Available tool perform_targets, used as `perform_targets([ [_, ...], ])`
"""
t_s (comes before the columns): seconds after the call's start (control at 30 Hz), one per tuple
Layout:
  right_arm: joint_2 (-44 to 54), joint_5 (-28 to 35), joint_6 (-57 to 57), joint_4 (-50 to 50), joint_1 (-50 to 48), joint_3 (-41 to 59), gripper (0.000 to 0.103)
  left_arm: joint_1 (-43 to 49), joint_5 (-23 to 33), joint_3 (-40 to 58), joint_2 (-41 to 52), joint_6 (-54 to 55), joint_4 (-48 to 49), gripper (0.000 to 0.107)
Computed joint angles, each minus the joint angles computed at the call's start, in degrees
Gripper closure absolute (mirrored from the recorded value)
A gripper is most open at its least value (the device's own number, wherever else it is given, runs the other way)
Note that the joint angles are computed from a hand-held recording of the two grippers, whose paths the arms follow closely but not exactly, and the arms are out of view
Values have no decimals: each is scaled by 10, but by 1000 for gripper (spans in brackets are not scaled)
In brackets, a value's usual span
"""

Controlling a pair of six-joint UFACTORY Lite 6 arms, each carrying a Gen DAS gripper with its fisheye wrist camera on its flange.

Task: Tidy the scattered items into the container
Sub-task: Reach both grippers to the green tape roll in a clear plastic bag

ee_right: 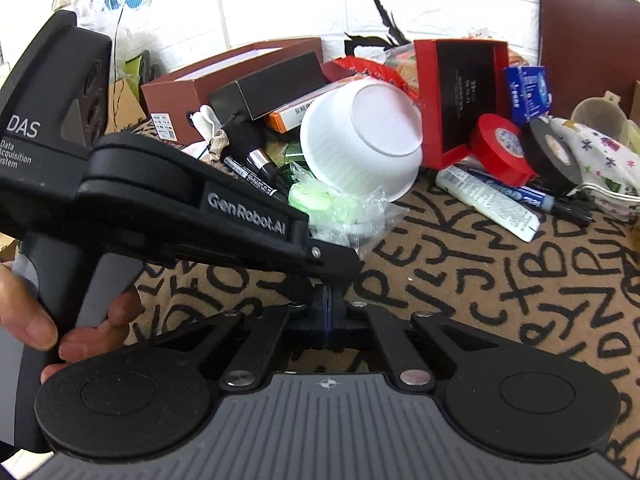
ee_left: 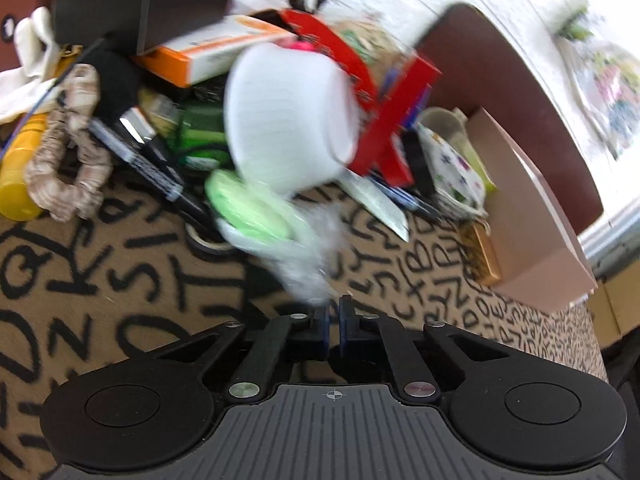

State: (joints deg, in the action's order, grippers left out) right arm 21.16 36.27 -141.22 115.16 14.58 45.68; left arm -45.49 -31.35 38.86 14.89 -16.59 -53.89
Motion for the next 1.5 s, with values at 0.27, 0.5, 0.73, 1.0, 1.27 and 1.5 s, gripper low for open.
perform_targets([
  [0.27, -17, 1, -107, 90, 1, -24, 45, -27, -70, -59, -49, 26, -136, 35],
  [0.5, 48, -16, -104, 108, 55, 45, 46, 37, -51, -64, -36, -60, -24, 31],
  [0.73, 100, -17, 8, 7, 54, 113, 102, 41, -25, -55, -34, 0, -58, 87],
  [1.0, 13, 54, -5, -58, 8, 19, 103, 0, -29, -35, -29, -29, -39, 107],
  [1.27, 8, 25, -49, 14, 7, 10, 48, -28, -82, -31, -32, 44, -191, 37],
  [1.5, 78, 3, -71, 68, 49, 80, 42, 53, -44, -40, -17, -29, -50, 38],
])
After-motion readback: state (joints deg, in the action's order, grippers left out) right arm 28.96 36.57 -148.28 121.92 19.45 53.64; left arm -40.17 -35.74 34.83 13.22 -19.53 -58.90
